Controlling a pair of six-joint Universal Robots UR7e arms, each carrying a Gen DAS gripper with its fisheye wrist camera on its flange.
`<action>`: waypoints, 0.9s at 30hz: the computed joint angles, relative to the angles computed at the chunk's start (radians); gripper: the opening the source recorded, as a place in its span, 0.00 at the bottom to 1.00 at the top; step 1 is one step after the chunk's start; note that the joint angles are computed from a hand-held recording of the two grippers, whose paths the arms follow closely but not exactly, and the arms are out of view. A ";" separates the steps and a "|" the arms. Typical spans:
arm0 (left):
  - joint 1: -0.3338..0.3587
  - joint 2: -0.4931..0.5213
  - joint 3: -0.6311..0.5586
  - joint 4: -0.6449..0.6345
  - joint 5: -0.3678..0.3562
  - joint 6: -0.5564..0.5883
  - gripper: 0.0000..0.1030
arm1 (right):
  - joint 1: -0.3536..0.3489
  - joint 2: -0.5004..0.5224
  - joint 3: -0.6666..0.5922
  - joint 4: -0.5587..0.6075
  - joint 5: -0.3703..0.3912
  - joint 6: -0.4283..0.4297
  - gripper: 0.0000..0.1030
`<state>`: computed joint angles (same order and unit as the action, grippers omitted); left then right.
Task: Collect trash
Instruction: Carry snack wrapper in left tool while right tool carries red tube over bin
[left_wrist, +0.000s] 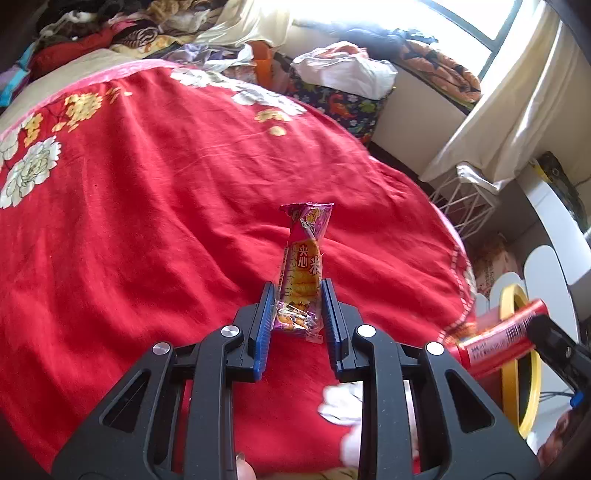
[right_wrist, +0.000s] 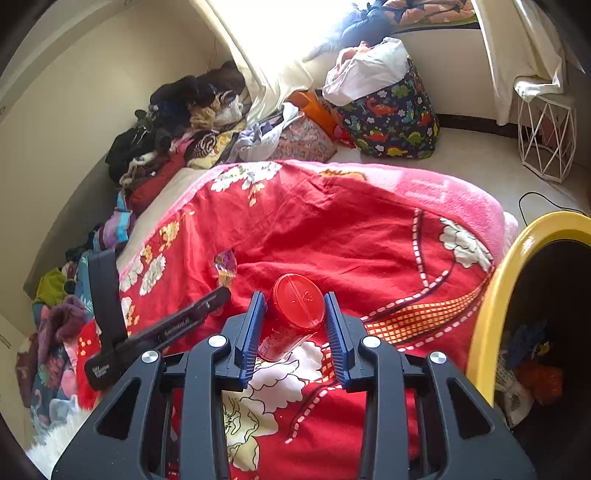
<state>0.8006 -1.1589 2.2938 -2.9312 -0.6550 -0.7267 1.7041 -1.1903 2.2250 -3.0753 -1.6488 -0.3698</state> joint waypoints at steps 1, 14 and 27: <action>-0.008 0.004 -0.001 -0.001 -0.001 -0.002 0.18 | -0.003 -0.010 0.003 -0.004 0.000 -0.004 0.31; -0.093 0.063 -0.042 -0.001 -0.003 0.042 0.18 | -0.043 -0.134 0.053 -0.033 0.019 -0.032 0.30; -0.151 0.132 -0.091 -0.020 -0.017 0.113 0.18 | -0.116 -0.246 0.089 -0.053 0.034 -0.029 0.30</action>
